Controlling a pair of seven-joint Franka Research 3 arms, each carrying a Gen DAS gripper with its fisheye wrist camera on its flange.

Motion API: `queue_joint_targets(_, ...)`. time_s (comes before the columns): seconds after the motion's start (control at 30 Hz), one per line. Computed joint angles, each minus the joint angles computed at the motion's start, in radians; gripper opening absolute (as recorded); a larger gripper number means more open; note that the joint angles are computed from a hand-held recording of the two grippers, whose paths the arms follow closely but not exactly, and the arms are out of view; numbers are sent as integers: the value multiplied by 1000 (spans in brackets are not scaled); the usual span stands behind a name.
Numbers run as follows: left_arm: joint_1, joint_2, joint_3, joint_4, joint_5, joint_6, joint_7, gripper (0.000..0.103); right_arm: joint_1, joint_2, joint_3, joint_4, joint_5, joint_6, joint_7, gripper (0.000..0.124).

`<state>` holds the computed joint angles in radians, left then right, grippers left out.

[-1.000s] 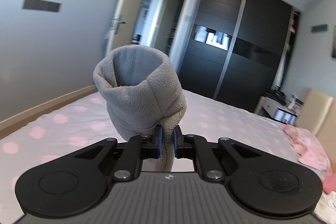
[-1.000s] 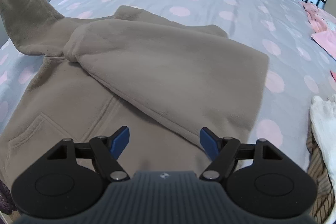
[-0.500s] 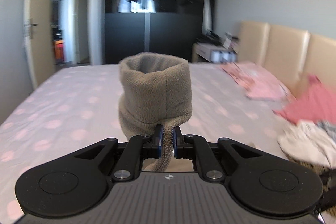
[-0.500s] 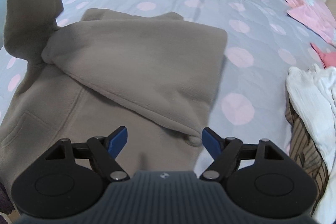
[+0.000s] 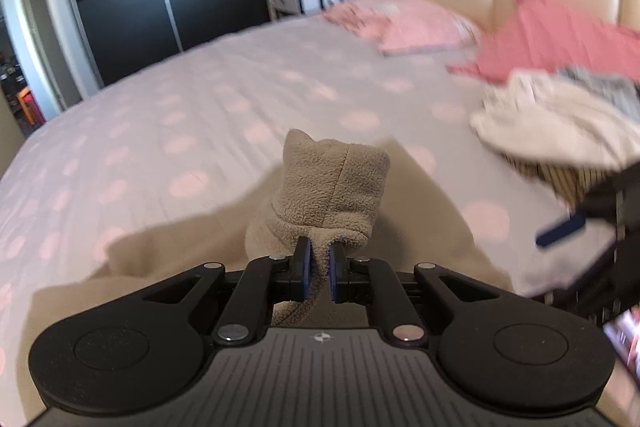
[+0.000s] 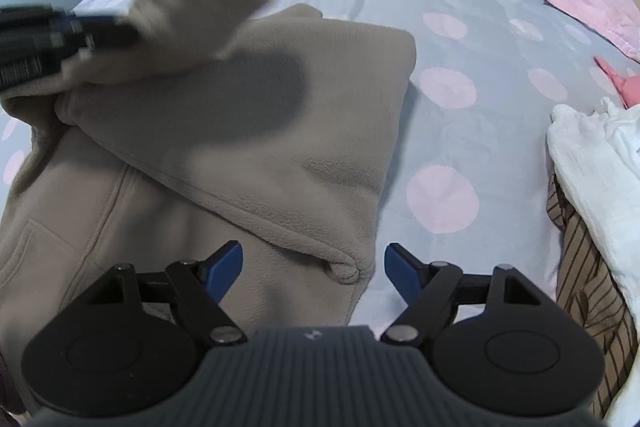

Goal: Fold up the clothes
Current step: 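Lift the sleeve with the left tool and carry it over the jacket body, then lower the sleeve onto the jacket and open the left tool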

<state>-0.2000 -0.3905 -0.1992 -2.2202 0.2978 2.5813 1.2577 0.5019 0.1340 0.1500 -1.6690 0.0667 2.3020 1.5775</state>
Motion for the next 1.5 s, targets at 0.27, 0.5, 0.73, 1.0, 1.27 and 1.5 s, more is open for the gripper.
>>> queue_joint_targets(0.27, -53, 21, 20, -11, -81, -95, 130, 8, 4, 57, -8, 71, -3, -19, 21, 80)
queue_joint_targets(0.5, -109, -3, 84, -36, -275, -108, 286, 16, 7, 84, -7, 127, 40, -6, 39, 80)
queue_joint_targets(0.73, -134, -61, 106, -53, -402, -94, 390, 22, 5, 81, -1, 148, 92, 15, 17, 81)
queue_joint_targets(1.0, -80, -194, 115, -124, -352, -111, 391, 40, -9, 68, -9, 137, 124, 11, 35, 82)
queue_joint_targets(1.27, 30, -314, 122, -209, -228, -118, 289, 44, -20, 76, -12, 140, 132, 8, 75, 82)
queue_joint_targets(1.5, 87, -372, 157, -251, -160, -138, 266, 46, -21, 117, -1, 192, 193, 10, 85, 82)
